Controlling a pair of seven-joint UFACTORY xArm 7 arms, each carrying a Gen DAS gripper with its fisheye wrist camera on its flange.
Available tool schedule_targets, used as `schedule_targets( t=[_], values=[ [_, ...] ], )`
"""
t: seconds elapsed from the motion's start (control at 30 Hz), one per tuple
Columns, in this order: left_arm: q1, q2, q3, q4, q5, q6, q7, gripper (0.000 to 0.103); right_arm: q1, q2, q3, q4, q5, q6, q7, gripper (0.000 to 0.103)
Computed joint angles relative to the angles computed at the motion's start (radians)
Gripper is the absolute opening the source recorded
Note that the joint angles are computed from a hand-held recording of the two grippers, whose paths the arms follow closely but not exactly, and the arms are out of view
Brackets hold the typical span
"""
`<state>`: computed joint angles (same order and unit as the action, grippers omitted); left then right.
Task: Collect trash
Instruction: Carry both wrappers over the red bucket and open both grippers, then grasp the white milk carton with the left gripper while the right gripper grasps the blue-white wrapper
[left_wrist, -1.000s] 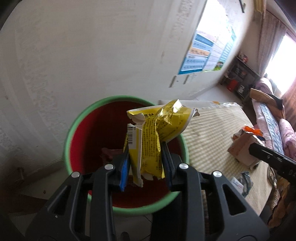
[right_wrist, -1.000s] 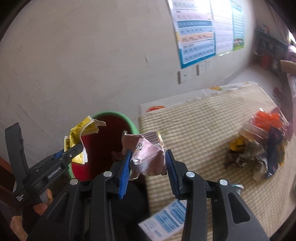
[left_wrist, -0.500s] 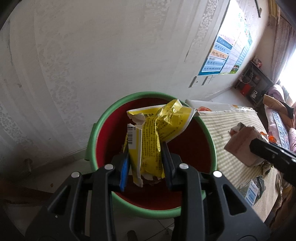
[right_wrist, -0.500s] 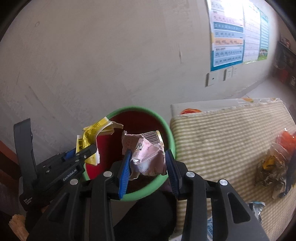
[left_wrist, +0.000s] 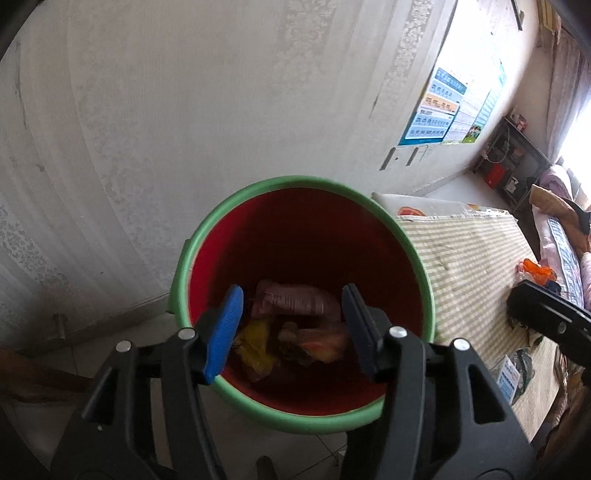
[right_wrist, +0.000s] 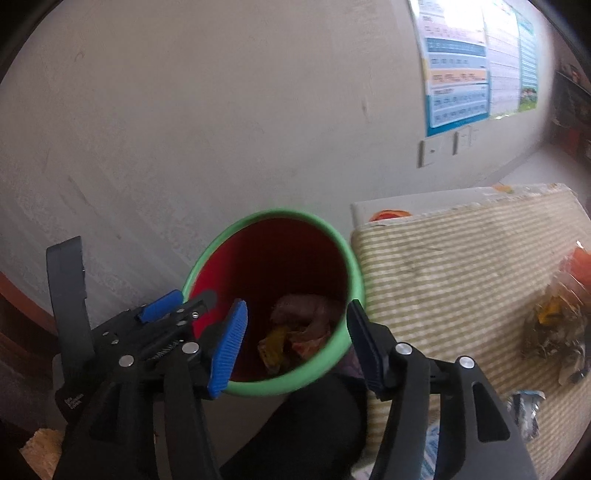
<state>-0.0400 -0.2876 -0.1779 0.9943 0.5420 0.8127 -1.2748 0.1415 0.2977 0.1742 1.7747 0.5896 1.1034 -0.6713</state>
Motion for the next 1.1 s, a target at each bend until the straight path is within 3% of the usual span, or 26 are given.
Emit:
schedule_targets(
  t=[0.2, 0.43, 0.57, 0.9, 1.0, 1.1],
  values=[
    [-0.03, 0.059, -0.009, 0.065, -0.003, -0.023, 0.034, 0.06, -0.051, -0.012, -0.047, -0.015, -0.03, -0.041, 0.03, 0.056],
    [-0.109, 0.169, -0.007, 0.165, -0.043, -0.049, 0.111, 0.06, -0.112, -0.021, -0.106, -0.078, -0.163, -0.137, 0.095, 0.057],
    [-0.166, 0.236, -0.002, 0.236, -0.069, -0.045, 0.17, 0.062, -0.148, 0.018, -0.119, -0.065, -0.213, -0.109, 0.148, 0.057],
    [-0.276, 0.37, 0.017, 0.391, -0.168, -0.001, 0.366, 0.069, -0.199, 0.052, -0.111, -0.079, -0.22, -0.019, 0.154, 0.057],
    [-0.299, 0.433, 0.02, 0.465, -0.222, 0.051, 0.475, 0.07, -0.213, 0.046, -0.112, -0.084, -0.205, -0.014, 0.156, 0.045],
    [-0.322, 0.485, 0.028, 0.528, -0.258, 0.085, 0.559, 0.07, -0.232, 0.035, -0.114, -0.086, -0.174, -0.024, 0.152, 0.043]
  ],
)
